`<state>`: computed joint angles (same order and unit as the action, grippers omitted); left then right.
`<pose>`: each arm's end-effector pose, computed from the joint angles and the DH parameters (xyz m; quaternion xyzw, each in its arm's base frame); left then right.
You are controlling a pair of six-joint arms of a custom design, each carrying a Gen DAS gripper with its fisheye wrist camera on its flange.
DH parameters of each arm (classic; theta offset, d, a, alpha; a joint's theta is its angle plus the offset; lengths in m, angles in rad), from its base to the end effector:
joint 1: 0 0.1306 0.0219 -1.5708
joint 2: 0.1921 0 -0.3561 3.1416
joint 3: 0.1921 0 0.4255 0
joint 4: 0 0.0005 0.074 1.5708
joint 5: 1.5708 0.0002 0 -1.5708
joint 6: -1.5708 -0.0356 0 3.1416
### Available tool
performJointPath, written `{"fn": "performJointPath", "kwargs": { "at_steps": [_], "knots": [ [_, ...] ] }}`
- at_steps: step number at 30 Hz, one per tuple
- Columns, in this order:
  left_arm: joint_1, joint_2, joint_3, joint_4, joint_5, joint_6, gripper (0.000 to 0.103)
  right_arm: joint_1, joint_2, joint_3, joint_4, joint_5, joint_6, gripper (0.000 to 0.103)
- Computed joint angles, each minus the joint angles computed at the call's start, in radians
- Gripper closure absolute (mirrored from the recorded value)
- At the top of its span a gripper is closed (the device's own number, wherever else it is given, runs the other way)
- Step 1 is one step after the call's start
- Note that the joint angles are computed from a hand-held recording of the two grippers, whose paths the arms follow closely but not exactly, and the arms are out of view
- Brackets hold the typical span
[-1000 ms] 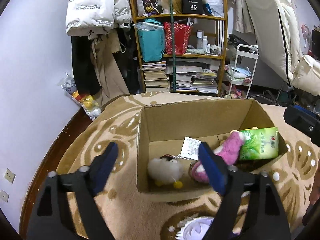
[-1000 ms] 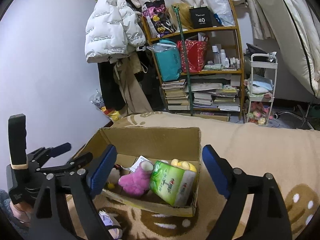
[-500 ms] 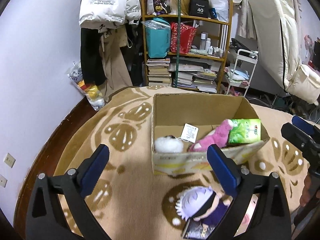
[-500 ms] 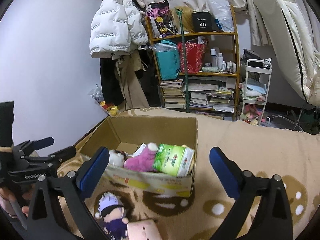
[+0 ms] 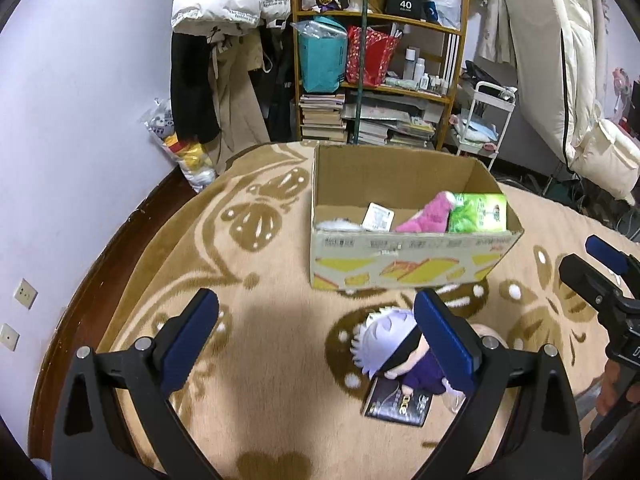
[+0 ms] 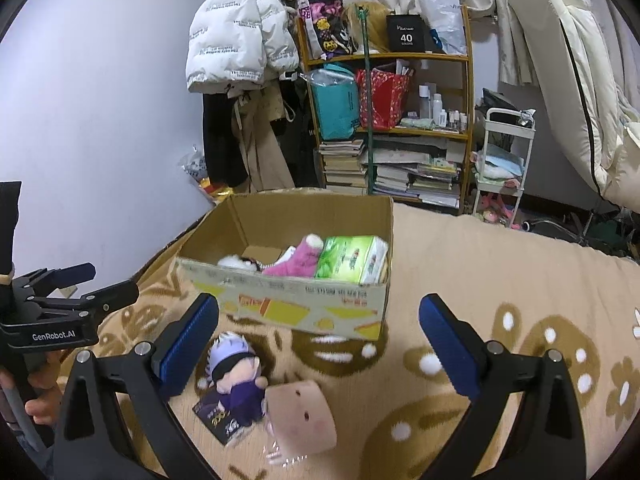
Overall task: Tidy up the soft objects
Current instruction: 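Move both open tools toward the anime doll and the pink pig cushion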
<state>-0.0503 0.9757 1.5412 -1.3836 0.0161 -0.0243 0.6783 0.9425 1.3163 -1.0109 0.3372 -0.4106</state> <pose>0.3158 -0.0170 0.6060 0.0376 0.9292 -0.0123 0.3674 0.2833 0.2125 0.5446 -0.0426 0.8825 0.1016 0.4572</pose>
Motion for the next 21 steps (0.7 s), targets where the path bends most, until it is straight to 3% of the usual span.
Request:
{"fn": "performJointPath", "kwargs": {
  "at_steps": [10, 21],
  "knots": [
    [-0.018, -0.031, -0.03, -0.029, -0.009, -0.012, 0.006, 0.039, 0.001, -0.008, -0.07, 0.026, -0.048, 0.0],
    [-0.031, -0.004, -0.052, -0.051, 0.008, 0.011, 0.006, 0.011, 0.047, 0.003, -0.152, -0.004, -0.095, 0.0]
  ]
}}
